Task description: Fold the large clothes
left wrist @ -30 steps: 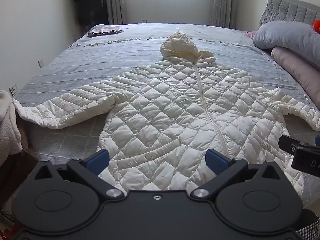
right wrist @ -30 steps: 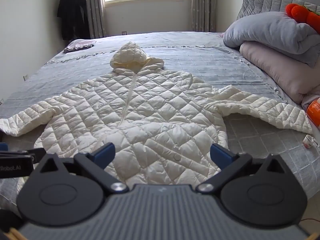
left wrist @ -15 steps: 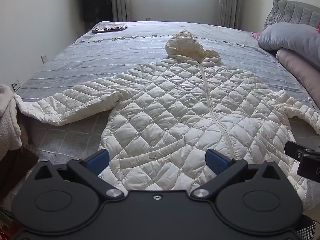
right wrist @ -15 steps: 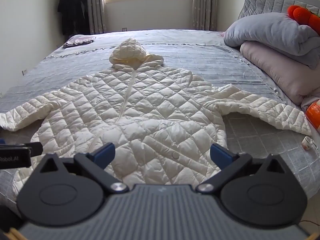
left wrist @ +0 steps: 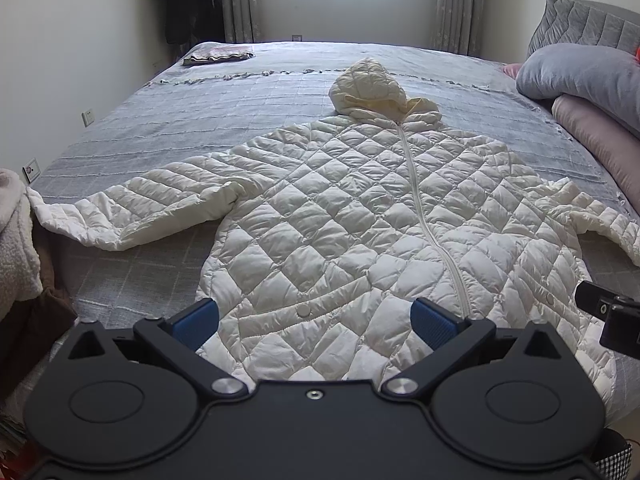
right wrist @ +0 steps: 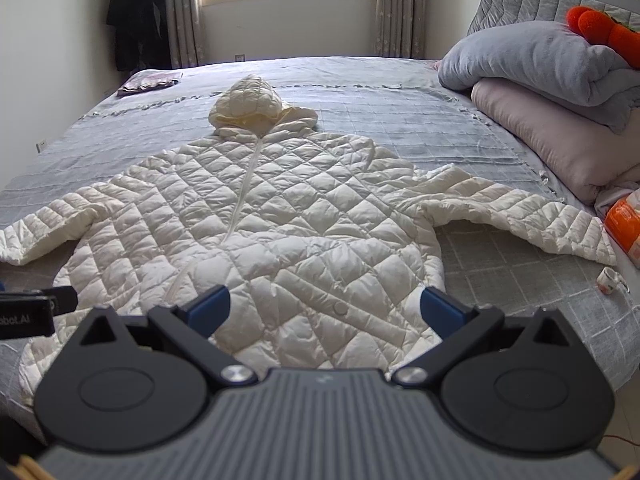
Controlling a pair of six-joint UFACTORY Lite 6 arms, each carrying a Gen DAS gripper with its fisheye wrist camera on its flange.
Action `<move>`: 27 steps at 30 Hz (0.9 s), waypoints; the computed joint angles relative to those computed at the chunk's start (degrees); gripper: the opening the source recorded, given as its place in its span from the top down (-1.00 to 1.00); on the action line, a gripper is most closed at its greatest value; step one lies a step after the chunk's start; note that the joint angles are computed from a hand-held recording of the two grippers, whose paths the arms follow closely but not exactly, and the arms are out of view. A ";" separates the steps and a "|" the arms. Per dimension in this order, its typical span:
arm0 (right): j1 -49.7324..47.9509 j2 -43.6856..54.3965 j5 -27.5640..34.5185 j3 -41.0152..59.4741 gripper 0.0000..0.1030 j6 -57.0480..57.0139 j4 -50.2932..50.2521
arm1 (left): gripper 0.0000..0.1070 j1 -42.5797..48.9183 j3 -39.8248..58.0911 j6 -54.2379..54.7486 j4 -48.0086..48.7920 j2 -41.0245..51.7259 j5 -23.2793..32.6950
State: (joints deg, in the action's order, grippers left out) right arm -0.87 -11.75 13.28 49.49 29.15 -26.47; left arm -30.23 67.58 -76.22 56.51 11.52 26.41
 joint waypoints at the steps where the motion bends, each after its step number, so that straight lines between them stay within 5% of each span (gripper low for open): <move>1: -0.08 -0.03 -0.02 -0.05 -1.00 0.05 -0.05 | -0.93 -0.03 0.00 -0.10 0.15 0.05 0.00; 27: 0.10 0.36 0.54 0.45 -1.00 2.38 -2.01 | -0.93 -0.26 0.12 -0.35 0.90 -0.11 0.22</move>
